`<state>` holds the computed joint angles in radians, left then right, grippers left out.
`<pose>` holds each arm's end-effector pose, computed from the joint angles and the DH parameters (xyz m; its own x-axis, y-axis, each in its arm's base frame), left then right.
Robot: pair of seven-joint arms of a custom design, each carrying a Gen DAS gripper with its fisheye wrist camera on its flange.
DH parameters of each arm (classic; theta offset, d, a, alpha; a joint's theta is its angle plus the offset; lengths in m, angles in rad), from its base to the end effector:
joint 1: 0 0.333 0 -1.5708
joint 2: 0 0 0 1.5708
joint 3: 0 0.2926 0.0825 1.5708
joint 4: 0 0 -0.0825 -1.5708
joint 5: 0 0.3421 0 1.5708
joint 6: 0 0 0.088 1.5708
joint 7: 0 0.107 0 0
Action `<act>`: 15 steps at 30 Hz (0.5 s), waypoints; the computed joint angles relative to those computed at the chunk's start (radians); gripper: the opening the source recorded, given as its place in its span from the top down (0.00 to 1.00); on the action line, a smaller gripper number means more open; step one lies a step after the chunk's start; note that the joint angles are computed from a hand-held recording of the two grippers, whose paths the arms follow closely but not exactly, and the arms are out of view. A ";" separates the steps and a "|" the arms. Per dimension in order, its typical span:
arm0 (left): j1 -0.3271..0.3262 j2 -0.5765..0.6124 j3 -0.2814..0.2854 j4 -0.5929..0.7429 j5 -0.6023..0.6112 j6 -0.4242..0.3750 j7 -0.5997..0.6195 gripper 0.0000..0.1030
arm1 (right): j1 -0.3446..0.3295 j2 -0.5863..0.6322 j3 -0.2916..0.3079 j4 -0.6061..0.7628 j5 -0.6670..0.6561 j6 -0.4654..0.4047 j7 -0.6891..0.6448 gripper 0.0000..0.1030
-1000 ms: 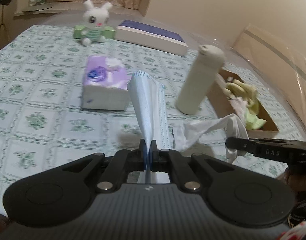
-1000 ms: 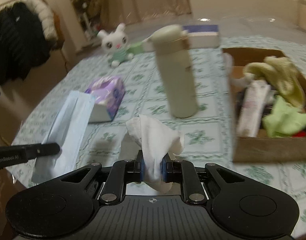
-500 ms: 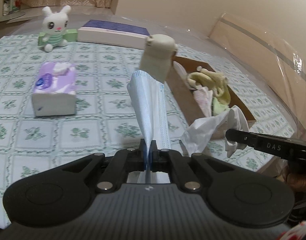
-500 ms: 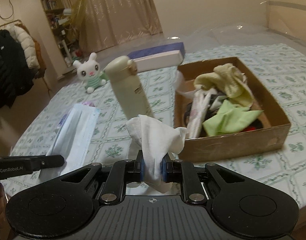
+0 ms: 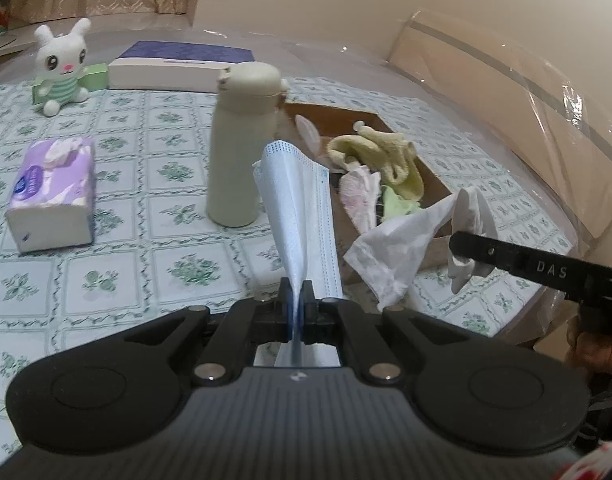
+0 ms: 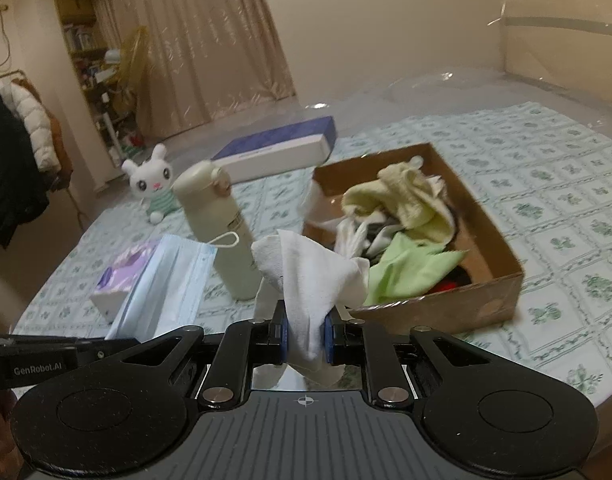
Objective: Organize soft objects
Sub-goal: 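Carry the white tissue with the right gripper while the left gripper carries the mask toward the box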
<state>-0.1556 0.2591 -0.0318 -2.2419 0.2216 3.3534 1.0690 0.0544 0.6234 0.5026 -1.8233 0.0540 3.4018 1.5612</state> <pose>0.5476 -0.1272 0.3642 -0.0270 -0.9684 0.2479 -0.6868 -0.1622 -0.7085 0.5916 0.2877 0.3597 0.4036 -0.8613 -0.3087 -0.5956 0.0088 -0.8032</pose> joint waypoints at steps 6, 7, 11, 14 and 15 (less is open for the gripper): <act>0.033 0.042 -0.054 0.081 0.029 -0.025 -0.004 0.98 | -0.015 -0.018 -0.019 -0.007 -0.003 0.031 0.021 0.84; 0.047 0.049 -0.070 0.094 0.037 -0.030 -0.005 0.98 | -0.020 -0.021 -0.020 -0.010 -0.007 0.038 0.027 0.84; 0.049 0.095 -0.089 0.178 0.055 -0.054 -0.007 0.98 | -0.026 -0.024 -0.044 0.003 -0.024 0.045 0.045 0.84; 0.029 0.143 -0.081 0.261 0.061 -0.079 -0.010 0.98 | -0.026 -0.016 -0.063 0.032 -0.036 0.035 0.046 0.84; 0.023 0.159 -0.079 0.288 0.063 -0.088 -0.012 0.98 | -0.026 -0.011 -0.068 0.045 -0.039 0.030 0.042 0.84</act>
